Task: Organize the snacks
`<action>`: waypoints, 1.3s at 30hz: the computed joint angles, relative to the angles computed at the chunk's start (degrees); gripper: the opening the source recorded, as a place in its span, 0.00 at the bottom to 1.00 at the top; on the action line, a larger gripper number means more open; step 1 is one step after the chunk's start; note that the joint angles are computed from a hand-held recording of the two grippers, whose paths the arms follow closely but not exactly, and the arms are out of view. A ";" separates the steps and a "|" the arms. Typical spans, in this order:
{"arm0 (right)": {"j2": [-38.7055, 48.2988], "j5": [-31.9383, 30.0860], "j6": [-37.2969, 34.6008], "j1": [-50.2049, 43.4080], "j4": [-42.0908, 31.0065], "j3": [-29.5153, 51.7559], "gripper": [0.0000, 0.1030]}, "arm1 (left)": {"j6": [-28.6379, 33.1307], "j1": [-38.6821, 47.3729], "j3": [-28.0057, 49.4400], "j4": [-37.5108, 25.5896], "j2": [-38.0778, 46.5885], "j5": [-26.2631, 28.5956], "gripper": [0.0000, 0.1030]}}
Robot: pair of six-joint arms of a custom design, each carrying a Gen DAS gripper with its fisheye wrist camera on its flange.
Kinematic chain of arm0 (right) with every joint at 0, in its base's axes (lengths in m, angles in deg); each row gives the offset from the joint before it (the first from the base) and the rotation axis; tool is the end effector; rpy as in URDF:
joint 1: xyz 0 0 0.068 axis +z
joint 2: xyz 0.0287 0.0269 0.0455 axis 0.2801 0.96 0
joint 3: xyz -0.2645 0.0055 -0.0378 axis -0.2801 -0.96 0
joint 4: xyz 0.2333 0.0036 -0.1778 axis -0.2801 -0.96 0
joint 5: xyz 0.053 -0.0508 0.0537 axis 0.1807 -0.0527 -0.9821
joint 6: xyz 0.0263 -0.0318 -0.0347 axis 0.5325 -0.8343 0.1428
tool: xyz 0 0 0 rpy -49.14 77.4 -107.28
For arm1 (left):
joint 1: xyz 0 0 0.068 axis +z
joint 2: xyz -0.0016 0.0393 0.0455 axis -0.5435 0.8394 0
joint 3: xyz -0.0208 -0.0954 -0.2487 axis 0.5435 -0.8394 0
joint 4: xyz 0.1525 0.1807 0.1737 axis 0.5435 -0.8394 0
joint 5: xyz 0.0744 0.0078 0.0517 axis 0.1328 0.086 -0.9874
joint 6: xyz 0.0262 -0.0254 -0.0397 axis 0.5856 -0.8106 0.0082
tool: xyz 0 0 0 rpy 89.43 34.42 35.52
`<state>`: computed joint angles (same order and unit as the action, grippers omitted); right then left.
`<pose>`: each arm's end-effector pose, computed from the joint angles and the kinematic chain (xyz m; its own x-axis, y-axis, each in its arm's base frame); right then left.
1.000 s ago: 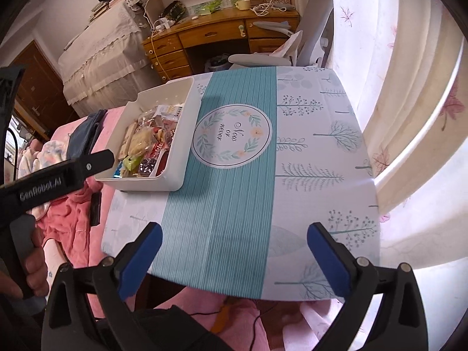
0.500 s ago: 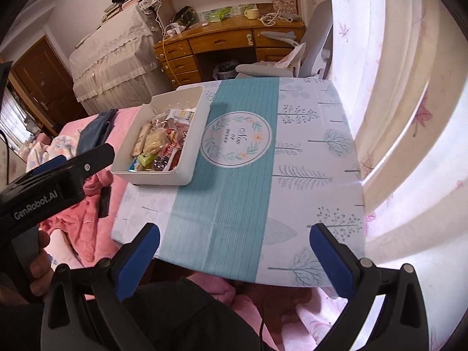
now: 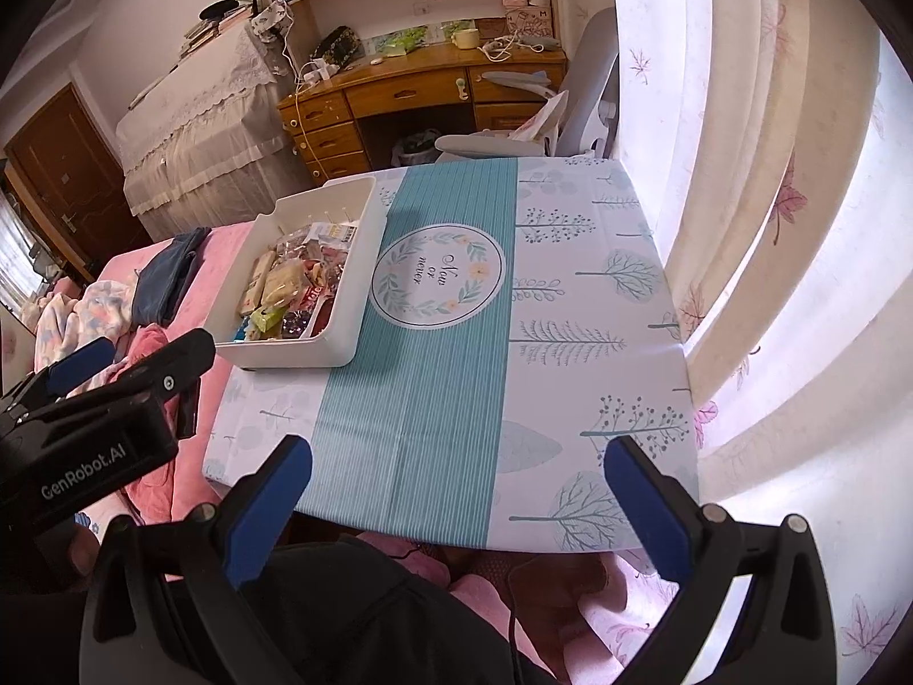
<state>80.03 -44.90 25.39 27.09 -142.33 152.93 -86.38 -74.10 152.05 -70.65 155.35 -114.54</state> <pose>0.2265 0.0460 0.4259 -0.8626 -0.0118 -0.5058 -0.0960 0.9854 0.1408 0.2065 -0.1589 0.4332 -0.8025 -0.0538 -0.5942 -0.1022 0.9936 0.0480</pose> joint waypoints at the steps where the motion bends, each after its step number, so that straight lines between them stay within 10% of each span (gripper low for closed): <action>1: -0.01 -0.07 -0.28 0.00 -0.13 0.08 1.00 | -0.19 -0.10 0.01 0.05 -0.02 -0.18 0.99; 39: 1.33 -0.55 0.91 0.24 -2.94 -1.18 1.00 | 1.56 2.24 -3.73 2.00 -0.46 6.02 0.99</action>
